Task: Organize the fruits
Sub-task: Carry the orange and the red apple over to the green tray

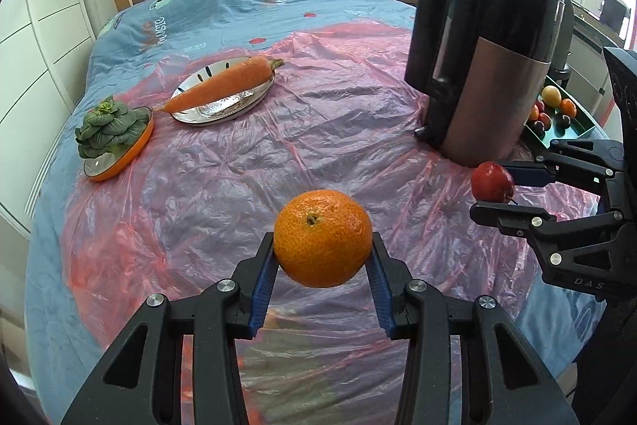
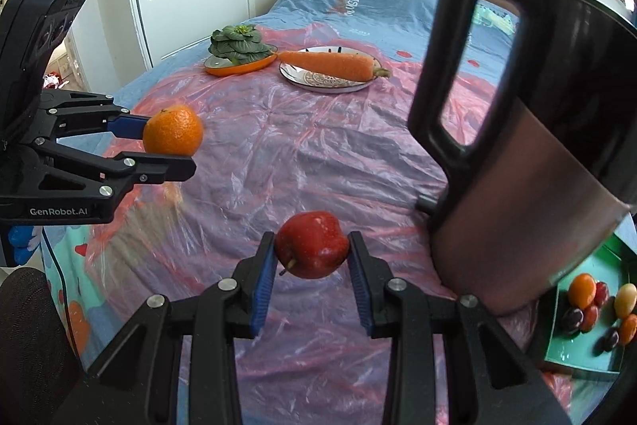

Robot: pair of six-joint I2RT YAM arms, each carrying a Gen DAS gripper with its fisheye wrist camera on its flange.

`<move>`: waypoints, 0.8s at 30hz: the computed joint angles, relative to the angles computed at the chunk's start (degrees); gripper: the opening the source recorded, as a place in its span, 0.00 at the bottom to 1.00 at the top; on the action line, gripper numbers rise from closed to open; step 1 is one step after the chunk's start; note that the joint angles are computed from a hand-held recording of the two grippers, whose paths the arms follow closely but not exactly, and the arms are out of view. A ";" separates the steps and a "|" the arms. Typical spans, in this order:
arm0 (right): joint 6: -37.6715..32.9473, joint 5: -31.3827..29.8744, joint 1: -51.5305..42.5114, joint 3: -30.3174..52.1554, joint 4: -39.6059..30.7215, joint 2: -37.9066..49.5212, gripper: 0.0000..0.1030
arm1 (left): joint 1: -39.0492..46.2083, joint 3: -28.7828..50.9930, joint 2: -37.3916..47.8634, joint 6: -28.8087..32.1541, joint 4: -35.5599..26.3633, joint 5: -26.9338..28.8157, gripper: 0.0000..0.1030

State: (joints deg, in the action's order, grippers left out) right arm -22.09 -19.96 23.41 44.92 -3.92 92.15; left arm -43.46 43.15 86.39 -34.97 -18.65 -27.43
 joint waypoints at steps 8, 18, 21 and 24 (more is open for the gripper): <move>-4.89 -3.60 -12.02 -2.76 -3.56 -4.63 0.60 | -6.03 8.81 5.70 -3.65 -4.87 -1.55 0.37; -11.03 -8.58 -27.41 -0.72 -6.29 -3.06 0.60 | -10.86 25.54 18.38 -3.06 -8.96 -0.49 0.37; -12.82 -10.21 -32.42 1.19 -6.99 -0.92 0.60 | -11.57 32.36 23.45 -1.67 -10.20 0.58 0.37; -14.61 -11.26 -36.74 3.60 -7.42 1.97 0.60 | -12.13 39.24 28.29 -0.38 -11.65 1.80 0.37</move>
